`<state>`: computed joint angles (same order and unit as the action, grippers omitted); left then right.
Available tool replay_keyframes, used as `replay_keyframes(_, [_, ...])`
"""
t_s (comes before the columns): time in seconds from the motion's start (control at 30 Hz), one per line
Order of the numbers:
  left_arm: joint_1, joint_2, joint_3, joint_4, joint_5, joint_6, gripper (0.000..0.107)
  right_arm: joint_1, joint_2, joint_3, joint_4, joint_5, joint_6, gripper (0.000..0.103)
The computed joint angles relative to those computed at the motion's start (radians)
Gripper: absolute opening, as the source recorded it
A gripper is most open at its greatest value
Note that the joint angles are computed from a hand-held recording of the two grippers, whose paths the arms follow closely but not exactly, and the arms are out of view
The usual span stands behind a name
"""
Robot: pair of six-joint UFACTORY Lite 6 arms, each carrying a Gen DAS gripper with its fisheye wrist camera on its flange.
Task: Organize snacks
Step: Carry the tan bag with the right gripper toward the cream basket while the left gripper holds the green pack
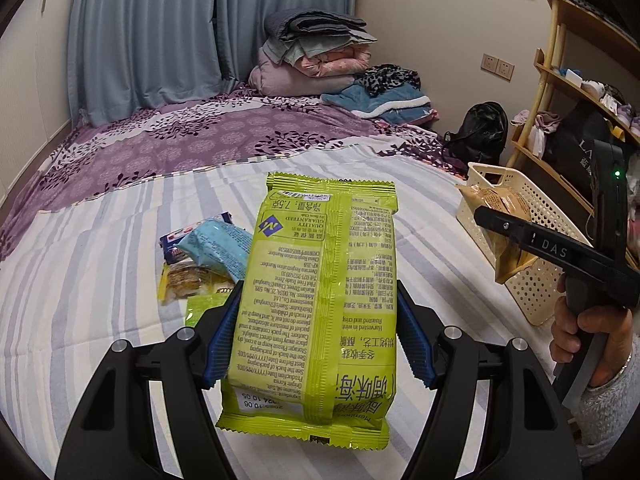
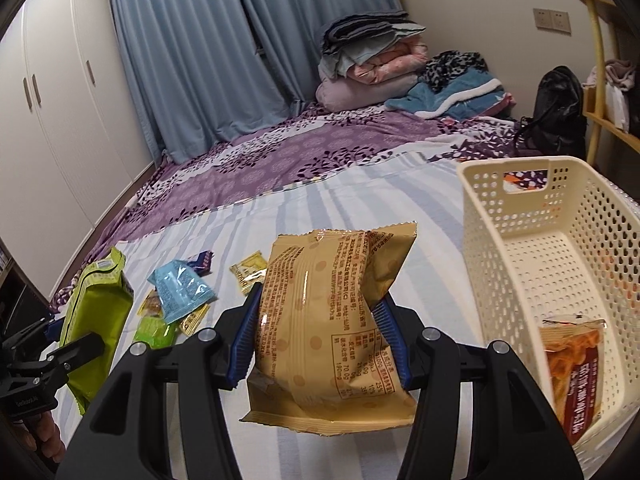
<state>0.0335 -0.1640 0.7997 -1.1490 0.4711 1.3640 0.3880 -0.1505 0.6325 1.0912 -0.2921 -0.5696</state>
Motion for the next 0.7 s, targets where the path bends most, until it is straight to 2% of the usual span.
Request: replay_keyframes(0.7, [-0.21, 0.031, 0.056, 0.027, -0.073, -0.108, 0.071, -0.322, -0.298, -0.197, 0.053, 0.102, -0.147, 0.054])
